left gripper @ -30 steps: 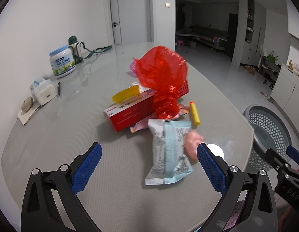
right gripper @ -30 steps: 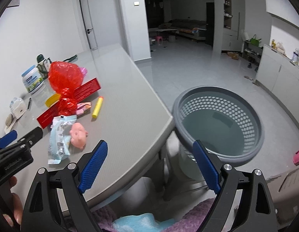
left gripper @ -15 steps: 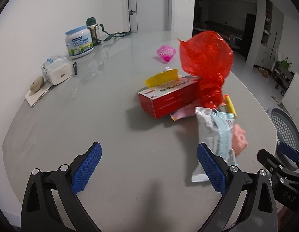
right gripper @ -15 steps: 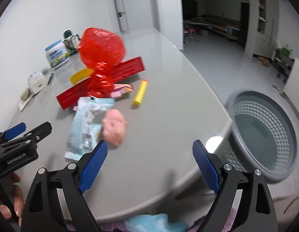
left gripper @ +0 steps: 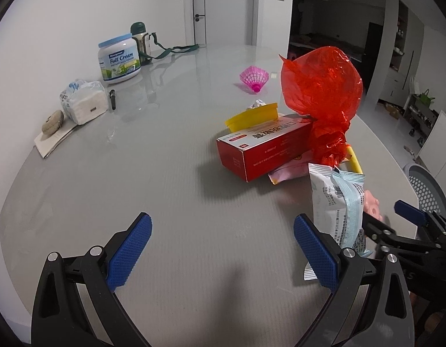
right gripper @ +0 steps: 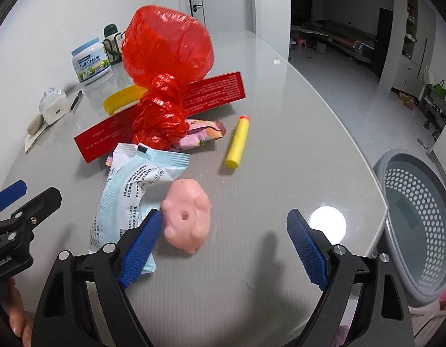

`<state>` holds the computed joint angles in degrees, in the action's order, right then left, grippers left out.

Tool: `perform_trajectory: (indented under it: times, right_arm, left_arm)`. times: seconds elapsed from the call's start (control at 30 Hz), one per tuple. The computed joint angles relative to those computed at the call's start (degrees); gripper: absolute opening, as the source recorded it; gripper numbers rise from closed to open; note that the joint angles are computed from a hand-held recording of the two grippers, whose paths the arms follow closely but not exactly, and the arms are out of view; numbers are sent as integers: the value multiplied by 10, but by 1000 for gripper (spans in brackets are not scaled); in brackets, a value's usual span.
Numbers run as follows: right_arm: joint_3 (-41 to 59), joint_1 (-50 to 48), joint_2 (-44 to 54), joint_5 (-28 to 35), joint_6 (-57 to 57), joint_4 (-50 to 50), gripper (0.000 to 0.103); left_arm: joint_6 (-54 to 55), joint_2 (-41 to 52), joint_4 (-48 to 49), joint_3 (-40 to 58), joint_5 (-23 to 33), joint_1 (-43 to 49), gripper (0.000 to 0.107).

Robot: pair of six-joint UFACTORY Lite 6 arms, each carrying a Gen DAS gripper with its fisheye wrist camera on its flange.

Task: Collect trash
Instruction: 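Grasp the pink pig toy with the right tool while the left tool approaches the wrapper, then grasp the white-blue snack wrapper with the left tool while the right tool carries the pig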

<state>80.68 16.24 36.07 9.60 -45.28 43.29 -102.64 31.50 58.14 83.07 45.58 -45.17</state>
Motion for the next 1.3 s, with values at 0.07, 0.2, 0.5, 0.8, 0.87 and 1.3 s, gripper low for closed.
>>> perform_trajectory:
  times: [0.07,0.2,0.5,0.8,0.87,1.3]
  right_arm:
    - [4,4,4,-1,-3,1,84]
    - [12,9,9,6,2,-16,64]
    - [-5,4,-5,32,-140,112,32]
    - [-77,-48,-76,50,-270,258,32]
    - [-99,-64,-96,53,-285,274,32]
    - [-201,-155,-160,79,-382,357,32]
  left_arm:
    - [0,-1,2,-1,-2,0,97]
    - [-1,-1,2,-1,-7,-3,97]
    - [13,10,-3,17,-22,-10,97]
    - [50,46,-19,75,-53,-13,97]
    - [62,64,-26,100,-57,-13,97]
    - [188,214,-128,300,-51,-7,97]
